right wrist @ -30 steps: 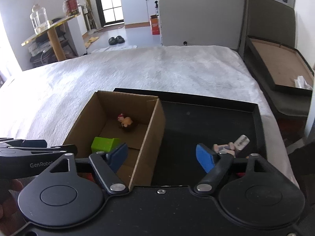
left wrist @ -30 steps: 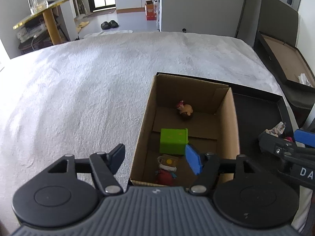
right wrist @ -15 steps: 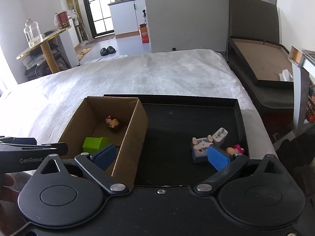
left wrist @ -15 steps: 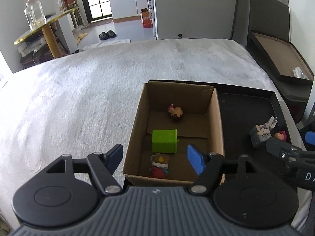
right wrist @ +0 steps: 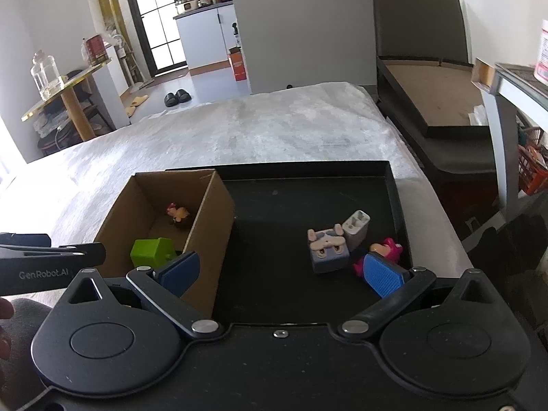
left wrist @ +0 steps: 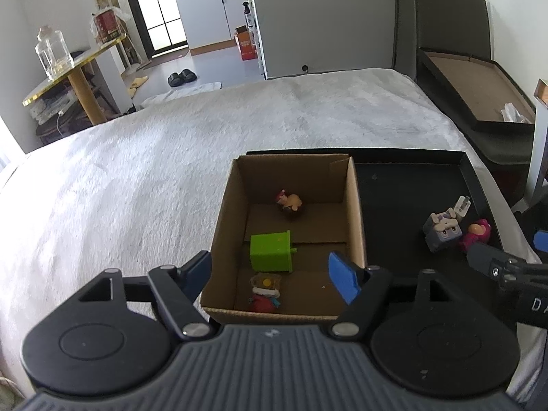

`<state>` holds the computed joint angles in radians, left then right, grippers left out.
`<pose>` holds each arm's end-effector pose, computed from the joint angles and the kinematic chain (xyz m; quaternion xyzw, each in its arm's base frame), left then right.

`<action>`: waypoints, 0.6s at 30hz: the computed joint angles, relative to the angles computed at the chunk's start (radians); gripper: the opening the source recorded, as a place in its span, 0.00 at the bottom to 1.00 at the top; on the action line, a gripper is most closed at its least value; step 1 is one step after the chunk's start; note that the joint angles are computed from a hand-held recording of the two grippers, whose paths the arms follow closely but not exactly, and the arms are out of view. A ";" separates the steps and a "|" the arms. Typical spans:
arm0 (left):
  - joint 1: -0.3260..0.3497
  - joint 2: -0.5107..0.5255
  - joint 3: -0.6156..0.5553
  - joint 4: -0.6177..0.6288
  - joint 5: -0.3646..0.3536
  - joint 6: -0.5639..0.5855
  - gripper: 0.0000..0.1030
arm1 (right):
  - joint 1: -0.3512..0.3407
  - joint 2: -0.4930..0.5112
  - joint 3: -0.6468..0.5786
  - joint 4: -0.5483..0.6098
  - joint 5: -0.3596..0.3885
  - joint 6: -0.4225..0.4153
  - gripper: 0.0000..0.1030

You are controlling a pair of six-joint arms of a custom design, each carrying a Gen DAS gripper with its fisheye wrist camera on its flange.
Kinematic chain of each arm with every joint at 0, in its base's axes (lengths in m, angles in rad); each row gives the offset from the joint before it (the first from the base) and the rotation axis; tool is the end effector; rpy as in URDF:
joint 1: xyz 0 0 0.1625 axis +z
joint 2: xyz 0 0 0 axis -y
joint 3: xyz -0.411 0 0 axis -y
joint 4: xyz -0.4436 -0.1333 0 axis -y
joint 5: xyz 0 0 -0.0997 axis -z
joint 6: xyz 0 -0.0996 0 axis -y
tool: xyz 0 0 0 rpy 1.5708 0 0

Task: Organize rigid objects
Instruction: 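Move the right gripper back down toward the pink figure on the tray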

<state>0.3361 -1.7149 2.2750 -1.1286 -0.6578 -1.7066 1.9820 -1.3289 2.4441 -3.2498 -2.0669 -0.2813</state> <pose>-0.2313 -0.3055 0.2168 0.0219 0.8149 -0.3416 0.4677 0.2485 -0.3550 0.1424 0.2518 -0.8990 0.2844 0.2178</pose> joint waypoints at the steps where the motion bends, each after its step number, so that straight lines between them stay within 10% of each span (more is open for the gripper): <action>1: 0.000 0.008 -0.003 0.001 0.001 0.000 0.72 | -0.007 -0.006 0.004 0.000 0.007 -0.002 1.00; 18: 0.042 0.120 -0.046 -0.043 0.031 0.045 0.72 | -0.102 -0.034 0.016 -0.022 0.076 -0.043 1.00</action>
